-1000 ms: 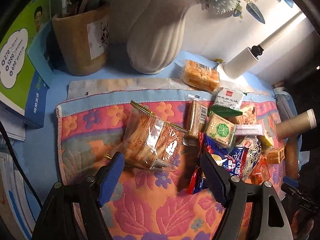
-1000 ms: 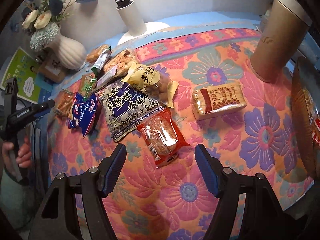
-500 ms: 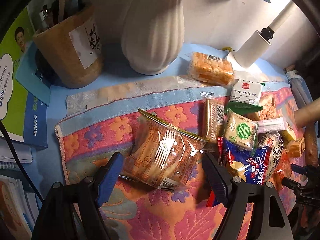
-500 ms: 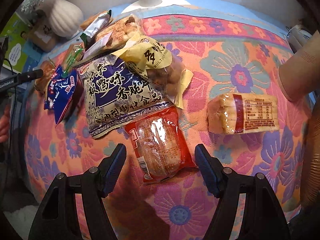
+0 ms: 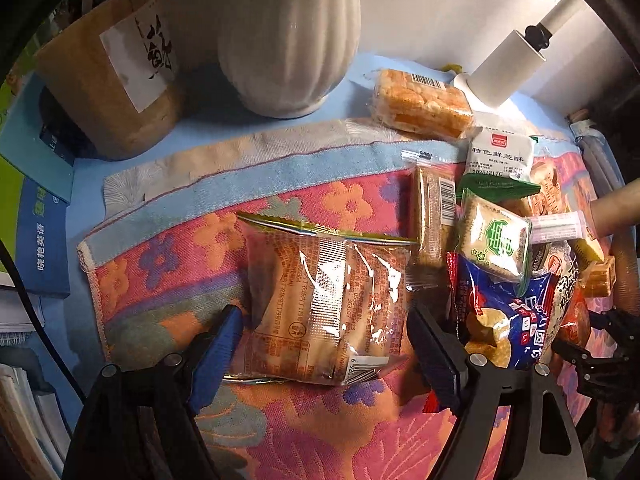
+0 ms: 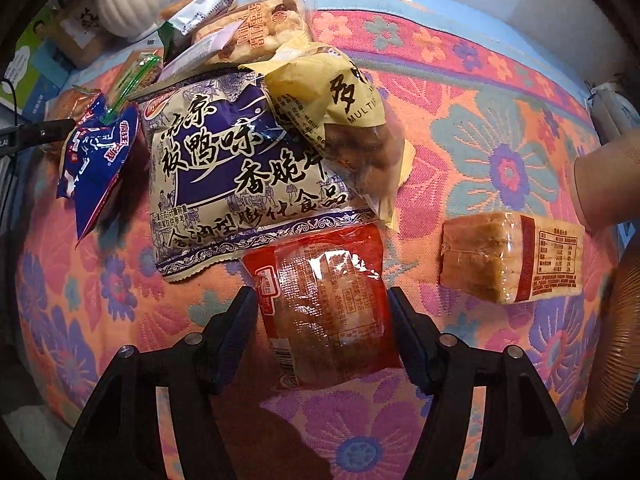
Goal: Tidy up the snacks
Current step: 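Grasp the red-wrapped bread packet with the right tool while the left grasps the stick-biscuit bag, then lift both packets and carry them over the brown glass plate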
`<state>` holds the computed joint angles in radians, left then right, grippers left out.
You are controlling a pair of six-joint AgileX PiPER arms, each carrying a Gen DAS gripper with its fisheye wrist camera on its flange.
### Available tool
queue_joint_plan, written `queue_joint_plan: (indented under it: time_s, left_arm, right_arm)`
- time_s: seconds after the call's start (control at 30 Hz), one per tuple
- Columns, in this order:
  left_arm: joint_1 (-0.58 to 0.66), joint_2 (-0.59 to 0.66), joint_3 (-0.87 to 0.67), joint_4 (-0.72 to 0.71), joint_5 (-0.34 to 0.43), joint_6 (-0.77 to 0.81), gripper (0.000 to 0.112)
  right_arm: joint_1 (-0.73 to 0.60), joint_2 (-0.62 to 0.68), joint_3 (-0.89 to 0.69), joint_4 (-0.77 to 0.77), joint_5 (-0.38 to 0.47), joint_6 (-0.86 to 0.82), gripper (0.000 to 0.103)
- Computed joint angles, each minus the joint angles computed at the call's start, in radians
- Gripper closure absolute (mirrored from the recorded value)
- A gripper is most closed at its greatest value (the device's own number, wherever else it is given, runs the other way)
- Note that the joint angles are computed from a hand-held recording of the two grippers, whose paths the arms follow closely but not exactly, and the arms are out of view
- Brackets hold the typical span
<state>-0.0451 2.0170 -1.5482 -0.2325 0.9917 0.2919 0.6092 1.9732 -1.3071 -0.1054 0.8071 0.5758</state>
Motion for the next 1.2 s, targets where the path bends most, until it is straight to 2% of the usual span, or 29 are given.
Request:
queue_joint_plan:
  time_s: [0.03,0.1,0.33,0.57,0.77,1.0,1.2]
  left_arm:
    - [-0.004,-0.004,0.014,0.004,-0.017,-0.006,0.03]
    - [-0.008,-0.009,0.034,0.008,-0.043,-0.02,0.041]
    - [0.009,-0.087,0.135,-0.028,-0.107,-0.002,0.05]
    - [0.053,-0.184,0.198,-0.124,-0.086,0.062,0.051]
    - [0.035,-0.25,0.2,-0.17,-0.046,0.108,0.051]
    - [-0.07,-0.288,0.172,-0.192,-0.026,0.115,0.051]
    - [-0.175,-0.303,0.117,-0.203,0.011,0.123,0.051]
  right_arm:
    - [0.009,0.003,-0.003,-0.004,-0.004,0.01,0.05]
    - [0.019,0.006,-0.006,-0.009,-0.008,0.027,0.053]
    - [0.03,-0.076,0.1,0.022,-0.067,0.062,0.055]
    - [0.066,-0.21,0.233,0.006,-0.087,0.146,0.055]
    - [0.138,-0.296,0.288,-0.049,-0.077,0.278,0.055]
    - [0.219,-0.446,0.386,-0.113,-0.059,0.446,0.055]
    - [0.245,-0.618,0.453,-0.178,0.019,0.583,0.056]
